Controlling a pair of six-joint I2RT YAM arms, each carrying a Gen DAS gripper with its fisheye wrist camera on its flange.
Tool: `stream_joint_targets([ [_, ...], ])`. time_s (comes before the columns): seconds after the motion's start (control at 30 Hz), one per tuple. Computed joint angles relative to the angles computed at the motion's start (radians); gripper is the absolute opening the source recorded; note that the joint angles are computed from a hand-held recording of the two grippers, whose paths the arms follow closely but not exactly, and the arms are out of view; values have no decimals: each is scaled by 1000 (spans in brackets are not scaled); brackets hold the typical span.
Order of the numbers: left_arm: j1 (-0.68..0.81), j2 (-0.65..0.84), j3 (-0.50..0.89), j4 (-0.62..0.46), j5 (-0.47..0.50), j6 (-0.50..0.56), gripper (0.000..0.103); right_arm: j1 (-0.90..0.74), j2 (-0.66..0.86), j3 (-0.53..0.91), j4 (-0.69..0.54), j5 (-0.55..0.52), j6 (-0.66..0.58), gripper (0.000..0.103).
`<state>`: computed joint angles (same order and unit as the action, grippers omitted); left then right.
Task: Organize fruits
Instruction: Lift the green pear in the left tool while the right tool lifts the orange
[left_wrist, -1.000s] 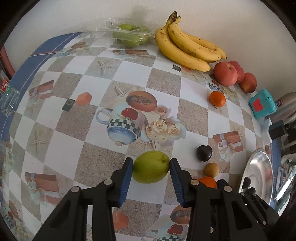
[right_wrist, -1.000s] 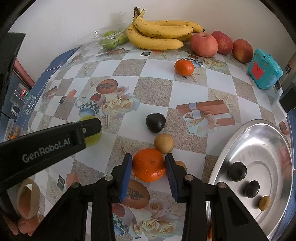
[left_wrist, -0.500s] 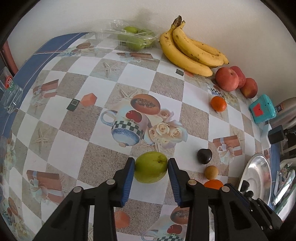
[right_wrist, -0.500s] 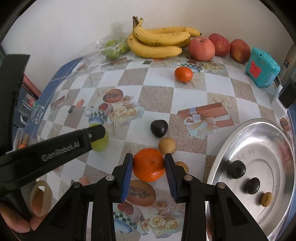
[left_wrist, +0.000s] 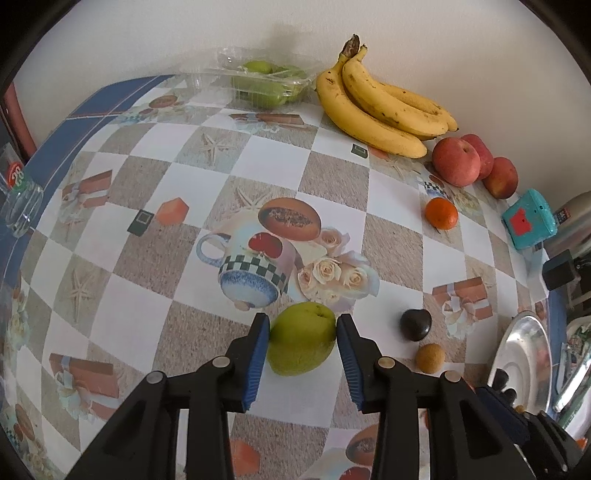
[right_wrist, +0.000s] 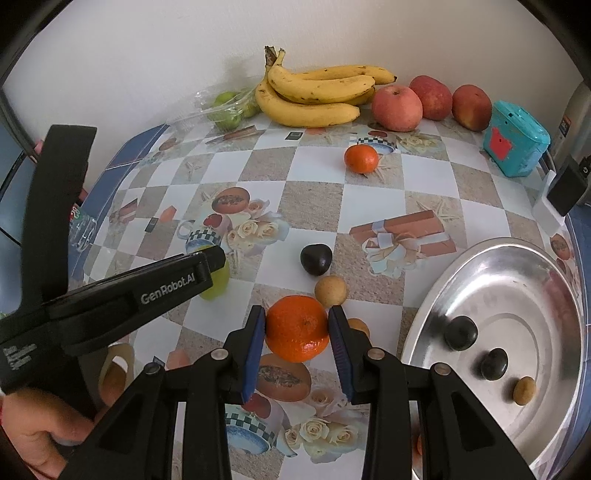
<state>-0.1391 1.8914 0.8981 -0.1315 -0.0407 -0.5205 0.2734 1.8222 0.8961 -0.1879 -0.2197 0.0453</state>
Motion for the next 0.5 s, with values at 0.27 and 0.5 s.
stream_joint_targets([
  [0.27, 15, 36, 14, 27, 26, 14, 47, -16, -4, 1, -2, -11, 0, 36],
  [0.5, 6, 64, 27, 17, 24, 15, 48, -27, -5, -1, -2, -18, -2, 36],
])
